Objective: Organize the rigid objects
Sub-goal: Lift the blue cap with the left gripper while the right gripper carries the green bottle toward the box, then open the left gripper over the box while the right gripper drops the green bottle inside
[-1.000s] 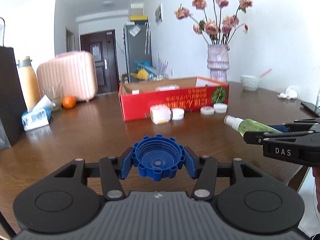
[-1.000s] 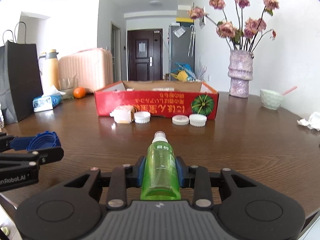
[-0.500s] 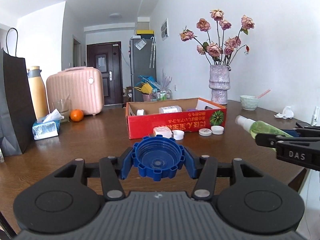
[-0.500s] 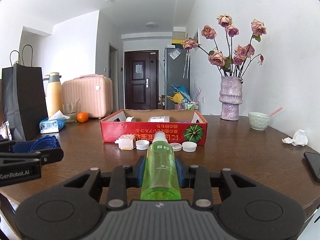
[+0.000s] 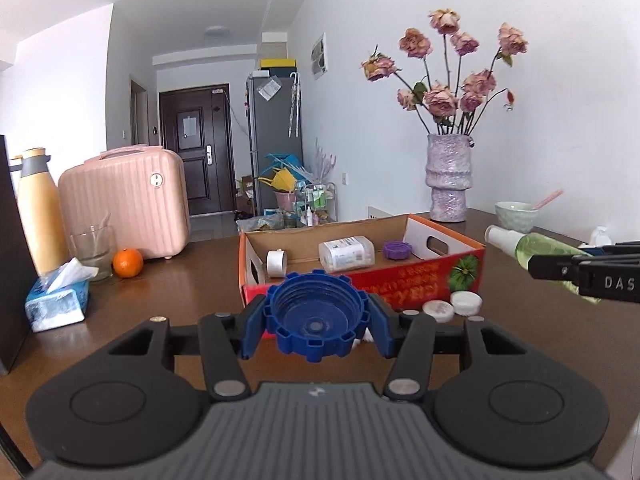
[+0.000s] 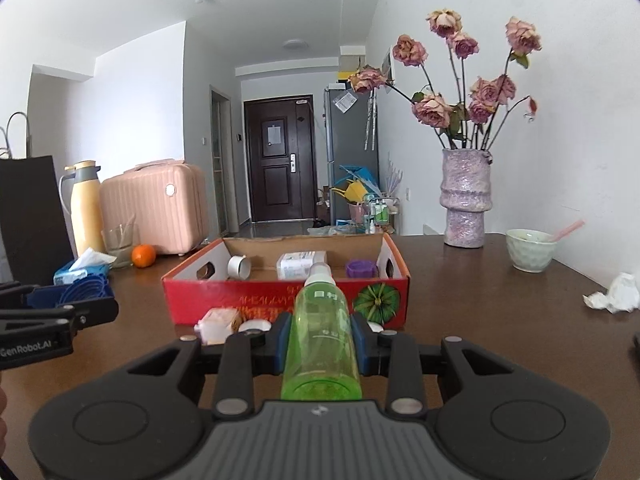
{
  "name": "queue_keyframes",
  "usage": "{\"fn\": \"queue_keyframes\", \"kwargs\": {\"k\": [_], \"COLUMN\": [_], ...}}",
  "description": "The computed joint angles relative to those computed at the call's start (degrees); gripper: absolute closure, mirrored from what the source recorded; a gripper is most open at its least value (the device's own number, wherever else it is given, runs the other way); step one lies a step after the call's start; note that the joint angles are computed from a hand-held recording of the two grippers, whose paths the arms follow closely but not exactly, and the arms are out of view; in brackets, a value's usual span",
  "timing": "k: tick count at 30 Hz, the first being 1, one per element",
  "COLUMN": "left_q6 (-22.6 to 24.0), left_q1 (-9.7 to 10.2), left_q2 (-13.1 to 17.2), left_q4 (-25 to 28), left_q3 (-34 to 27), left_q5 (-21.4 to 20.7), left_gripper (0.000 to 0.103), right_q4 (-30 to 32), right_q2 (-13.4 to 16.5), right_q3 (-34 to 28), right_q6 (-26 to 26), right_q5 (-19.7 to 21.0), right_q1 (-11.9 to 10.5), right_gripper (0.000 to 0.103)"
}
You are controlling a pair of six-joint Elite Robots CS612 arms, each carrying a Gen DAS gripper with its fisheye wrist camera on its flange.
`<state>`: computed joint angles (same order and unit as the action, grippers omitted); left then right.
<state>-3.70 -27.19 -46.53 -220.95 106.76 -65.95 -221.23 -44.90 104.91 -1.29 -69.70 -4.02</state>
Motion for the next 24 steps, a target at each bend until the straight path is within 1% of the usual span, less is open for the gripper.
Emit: {"fn": "queue_keyframes", "kwargs": {"k": [3,5,7,8,10,11,12,13,14,16,17,19,20,21,22,23,24], "left_q6": [-0.62,-0.53,-1.13,-1.70,-3.72,-4.61,-4.35,-3.76,-3.64,-3.11,-3.58,-3.70,-4.14,-4.40,-4.20,-3.67,-3.47], "left_q1": [2.47,3.81,4.98,5.73,7.20,7.74,8.24,8.62,8.88,9.75,10.01,10.23,10.30,10.46,10.59,10.70,10.72], "left_q2": [1.27,2.59,3.93,4.57,5.91,6.53,7.14,7.93,8.79,10.31,11.02,12.31,12.72,13.03,13.25,13.46,13.53], "left_q4": [4.59,7.60,11.00,13.41,19.68,23.65,27.88,31.22,33.39,38.43,40.85,44.82,46.50,47.76,48.43,48.60,48.63], "left_q3": [-5.44,-9.45,-13.44,-15.52,-19.99,-22.31,-24.69,-27.08,-29.19,-33.14,-34.90,-37.55,-38.32,-38.76,-38.95,-38.96,-38.80], "left_q5": [-3.68,-4.94,-6.27,-8.07,-11.57,-12.51,-13.49,-13.89,-13.76,-16.29,-16.79,-16.43,-16.25,-16.87,-17.80,-18.31,-18.28], "left_gripper": [0.050,0.050,0.050,0.050,0.050,0.050,0.050,0.050,0.050,0.050,0.050,0.049,0.049,0.049,0.048,0.048,0.048], "right_q4": [4.96,9.17,13.99,16.97,22.11,25.34,28.87,32.08,35.88,44.53,48.57,56.41,58.03,59.77,62.49,63.43,62.82], "right_q2": [1.50,2.70,4.23,5.00,6.80,7.60,8.37,9.21,10.06,11.84,12.77,14.65,15.46,16.09,16.51,16.78,16.81], "right_q3": [-5.64,-9.77,-14.47,-16.90,-21.80,-24.21,-26.64,-29.02,-31.60,-36.93,-39.50,-44.61,-46.28,-47.68,-48.96,-49.50,-49.18], "right_q6": [-0.14,-1.15,-0.67,-1.32,-2.60,-4.39,-5.92,-7.02,-8.36,-10.44,-11.29,-13.29,-13.02,-12.79,-13.58,-14.11,-14.65], "right_q5": [0.81,1.30,2.34,2.87,2.50,2.14,1.67,1.06,0.66,0.05,-0.32,-1.79,-2.70,-3.84,-5.07,-6.05,-6.78], "right_q1": [0.07,0.20,0.26,0.34,0.81,1.11,1.43,1.77,2.06,2.55,2.82,3.40,3.65,3.88,4.13,4.31,4.45], "right_gripper": [0.073,0.073,0.073,0.073,0.073,0.073,0.073,0.073,0.073,0.073,0.073,0.073,0.078,0.081,0.080,0.079,0.074]}}
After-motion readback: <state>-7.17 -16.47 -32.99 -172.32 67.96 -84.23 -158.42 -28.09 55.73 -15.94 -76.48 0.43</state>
